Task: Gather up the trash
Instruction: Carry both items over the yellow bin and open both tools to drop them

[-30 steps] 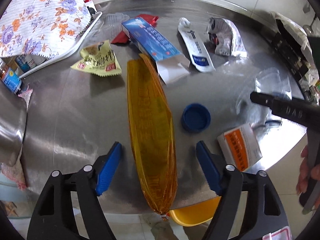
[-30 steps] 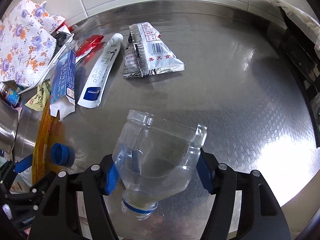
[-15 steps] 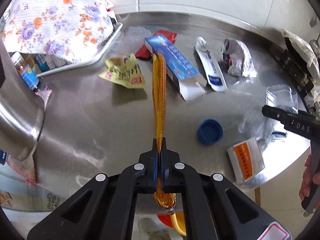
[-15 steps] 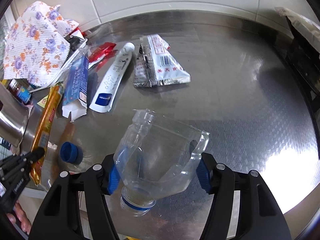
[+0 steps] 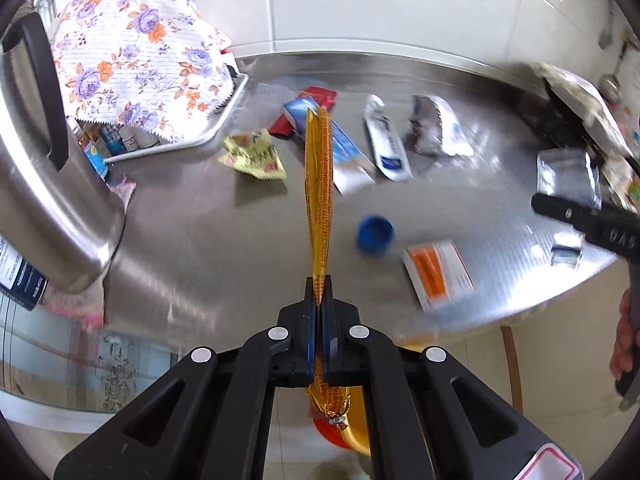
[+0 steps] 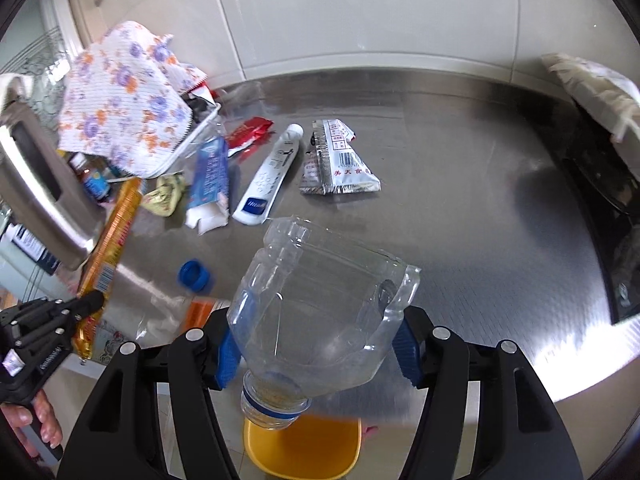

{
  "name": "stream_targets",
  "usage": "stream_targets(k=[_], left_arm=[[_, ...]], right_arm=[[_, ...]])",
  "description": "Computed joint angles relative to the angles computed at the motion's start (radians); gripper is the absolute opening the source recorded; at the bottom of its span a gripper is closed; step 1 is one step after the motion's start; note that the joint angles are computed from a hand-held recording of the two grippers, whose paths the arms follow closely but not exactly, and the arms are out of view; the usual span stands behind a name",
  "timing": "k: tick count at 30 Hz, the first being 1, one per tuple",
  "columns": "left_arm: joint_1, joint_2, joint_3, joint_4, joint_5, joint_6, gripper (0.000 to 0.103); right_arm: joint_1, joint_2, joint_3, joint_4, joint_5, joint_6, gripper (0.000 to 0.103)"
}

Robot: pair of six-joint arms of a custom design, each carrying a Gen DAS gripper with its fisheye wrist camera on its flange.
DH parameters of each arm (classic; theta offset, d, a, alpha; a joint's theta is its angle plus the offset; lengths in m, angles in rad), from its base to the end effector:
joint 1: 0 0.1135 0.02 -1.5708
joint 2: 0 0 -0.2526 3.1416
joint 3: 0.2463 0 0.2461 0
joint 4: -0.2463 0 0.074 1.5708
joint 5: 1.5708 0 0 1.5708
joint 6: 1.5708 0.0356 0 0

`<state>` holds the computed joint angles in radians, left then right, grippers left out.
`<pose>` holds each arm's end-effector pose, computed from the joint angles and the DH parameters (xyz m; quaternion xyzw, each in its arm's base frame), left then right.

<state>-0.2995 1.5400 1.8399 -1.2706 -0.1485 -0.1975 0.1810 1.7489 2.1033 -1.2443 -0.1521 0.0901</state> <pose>0.2731 -0.0788 0.4037 0.0267 0.9526 -0.0038 0.3031 0.3300 0.0659 0.4164 -0.0680 0.9378 0.1159 0.3202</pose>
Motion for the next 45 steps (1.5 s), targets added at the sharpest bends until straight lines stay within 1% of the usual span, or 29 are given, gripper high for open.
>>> stream_targets(k=[6, 9, 12, 15, 17, 18, 20, 21, 23, 25, 26, 30, 34, 35, 37, 38, 39, 42, 43, 45], left_arm=[[-0.097, -0.229, -0.215, -0.036, 0.031, 0.009, 0.003], [-0.181, -0.357, -0.344, -0.069, 0.029, -0.003, 0.003], [-0.261, -0.472, -0.497, -0.096, 0.063, -0.012, 0.003], [-0.337, -0.522, -0.626, -0.082, 0.086, -0.011, 0.003], [-0.33, -0.527, -0.723, -0.032, 0.163, 0.034, 0.003], [-0.333, -0.51, -0.778, 0.012, 0.184, 0.067, 0.003], [-0.319, -0.454, -0.842, 0.084, 0.228, 0.123, 0.003], [-0.3, -0.396, -0.878, 0.14, 0.263, 0.155, 0.003], [-0.27, -0.282, -0.905, 0.212, 0.309, 0.193, 0.003], [-0.243, -0.139, -0.911, 0.289, 0.338, 0.211, 0.003], [-0.24, -0.084, -0.914, 0.323, 0.349, 0.203, 0.003], [-0.189, 0.14, -0.854, 0.411, 0.386, 0.182, 0.004], [-0.173, 0.227, -0.838, 0.455, 0.399, 0.161, 0.005], [-0.167, 0.247, -0.83, 0.46, 0.402, 0.158, 0.01], [-0.156, 0.269, -0.814, 0.462, 0.405, 0.16, 0.011], [-0.164, 0.262, -0.831, 0.476, 0.407, 0.149, 0.014], [-0.166, 0.264, -0.833, 0.481, 0.395, 0.145, 0.023], [-0.174, 0.244, -0.861, 0.494, 0.393, 0.122, 0.036], [-0.17, 0.237, -0.869, 0.493, 0.392, 0.113, 0.043], [-0.168, 0.235, -0.87, 0.497, 0.388, 0.106, 0.05]], right_arm=[[0.015, -0.301, -0.274, -0.024, -0.015, -0.024, 0.064], [0.06, -0.456, -0.429, -0.065, -0.015, -0.01, 0.064], [0.104, -0.575, -0.575, -0.095, -0.017, 0.02, 0.064], [0.119, -0.657, -0.718, -0.091, -0.048, 0.035, 0.064], [0.105, -0.679, -0.847, -0.059, -0.1, 0.014, 0.064], [0.106, -0.677, -0.884, -0.04, -0.108, 0.007, 0.064], [0.096, -0.65, -1.012, 0.033, -0.126, -0.04, 0.064], [0.089, -0.63, -1.05, 0.06, -0.134, -0.054, 0.064], [0.06, -0.54, -1.134, 0.151, -0.166, -0.087, 0.064], [0.046, -0.444, -1.174, 0.232, -0.172, -0.098, 0.064], [0.041, -0.396, -1.19, 0.274, -0.175, -0.108, 0.064], [0.023, -0.188, -1.215, 0.428, -0.184, -0.12, 0.064], [0.007, -0.062, -1.208, 0.519, -0.211, -0.112, 0.064], [-0.001, -0.04, -1.209, 0.537, -0.221, -0.111, 0.065], [-0.015, -0.01, -1.205, 0.556, -0.238, -0.111, 0.066], [-0.019, 0.008, -1.2, 0.569, -0.242, -0.104, 0.066], [-0.027, 0.016, -1.19, 0.559, -0.252, -0.106, 0.067], [-0.054, 0.038, -1.186, 0.575, -0.273, -0.102, 0.076], [-0.056, 0.033, -1.187, 0.578, -0.279, -0.098, 0.079], [-0.06, 0.034, -1.181, 0.579, -0.277, -0.1, 0.079]])
